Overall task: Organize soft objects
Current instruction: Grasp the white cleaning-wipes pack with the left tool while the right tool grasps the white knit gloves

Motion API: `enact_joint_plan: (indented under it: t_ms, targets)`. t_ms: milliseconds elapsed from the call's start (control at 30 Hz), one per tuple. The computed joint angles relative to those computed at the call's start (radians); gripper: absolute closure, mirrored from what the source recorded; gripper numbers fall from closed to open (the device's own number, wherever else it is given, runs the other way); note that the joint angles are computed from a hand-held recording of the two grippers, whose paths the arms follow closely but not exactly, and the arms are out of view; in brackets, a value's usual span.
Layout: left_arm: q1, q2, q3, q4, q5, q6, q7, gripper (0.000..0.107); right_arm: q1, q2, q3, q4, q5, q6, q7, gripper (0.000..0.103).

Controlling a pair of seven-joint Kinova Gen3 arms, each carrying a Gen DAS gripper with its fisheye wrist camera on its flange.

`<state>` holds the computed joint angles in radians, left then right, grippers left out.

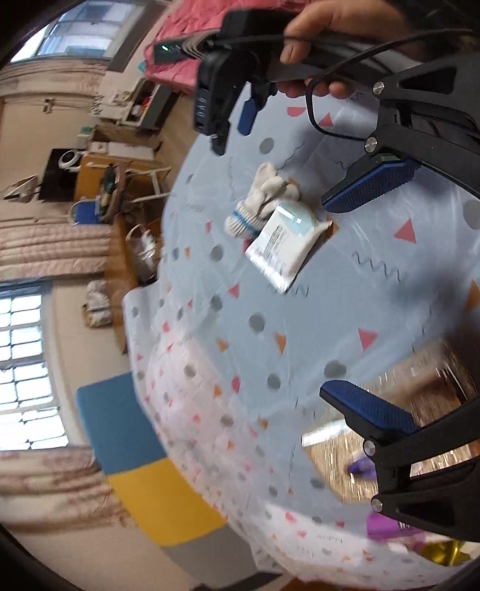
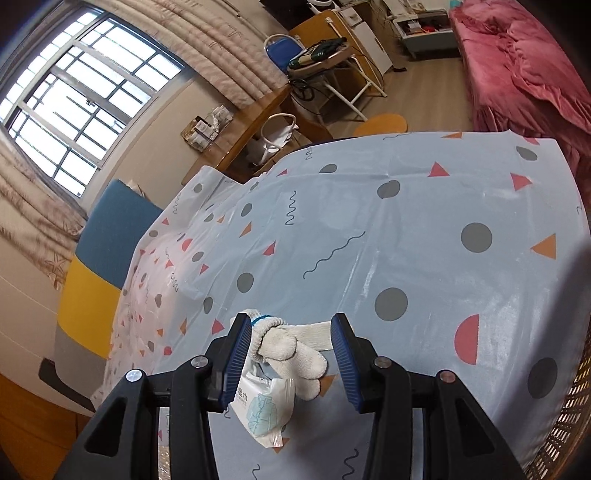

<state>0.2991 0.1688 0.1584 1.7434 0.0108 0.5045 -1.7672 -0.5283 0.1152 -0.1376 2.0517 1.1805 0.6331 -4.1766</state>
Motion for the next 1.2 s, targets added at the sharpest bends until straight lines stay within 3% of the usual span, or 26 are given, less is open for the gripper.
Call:
enact_joint_plan:
  t_ms: [167, 300, 600, 833, 900, 1033, 1200]
  targets:
    - [0.004, 0.146, 0.020, -0.137, 0.079, 0.117, 0.026, 0.015, 0.008, -0.004, 0.002, 0.012, 0.036, -0.038, -0.021, 0.058]
    - [0.057, 0.229, -0.007, -0.217, 0.050, 0.156, 0.112, 0.015, 0.015, -0.008, 0.004, 0.025, 0.078, -0.074, -0.054, 0.058]
    - [0.017, 0.453, 0.021, -0.486, 0.191, 0.363, 0.225, 0.015, 0.034, -0.010, 0.000, 0.042, 0.161, -0.132, -0.116, 0.058]
    - [0.060, 0.539, -0.003, -0.613, 0.177, 0.431, 0.310, 0.013, 0.051, -0.006, -0.003, 0.041, 0.181, -0.174, -0.115, 0.058]
    - [0.079, 0.537, -0.017, -0.600, 0.142, 0.416, 0.313, 0.017, 0.054, -0.003, -0.001, 0.037, 0.174, -0.184, -0.098, 0.058]
    - [0.054, 0.479, 0.007, -0.491, 0.116, 0.332, 0.225, 0.038, 0.053, 0.002, 0.005, 0.032, 0.159, -0.198, -0.076, 0.058]
    - [-0.019, 0.396, 0.030, -0.351, 0.153, 0.290, 0.115, 0.042, 0.056, 0.004, 0.011, 0.030, 0.125, -0.214, -0.049, 0.058]
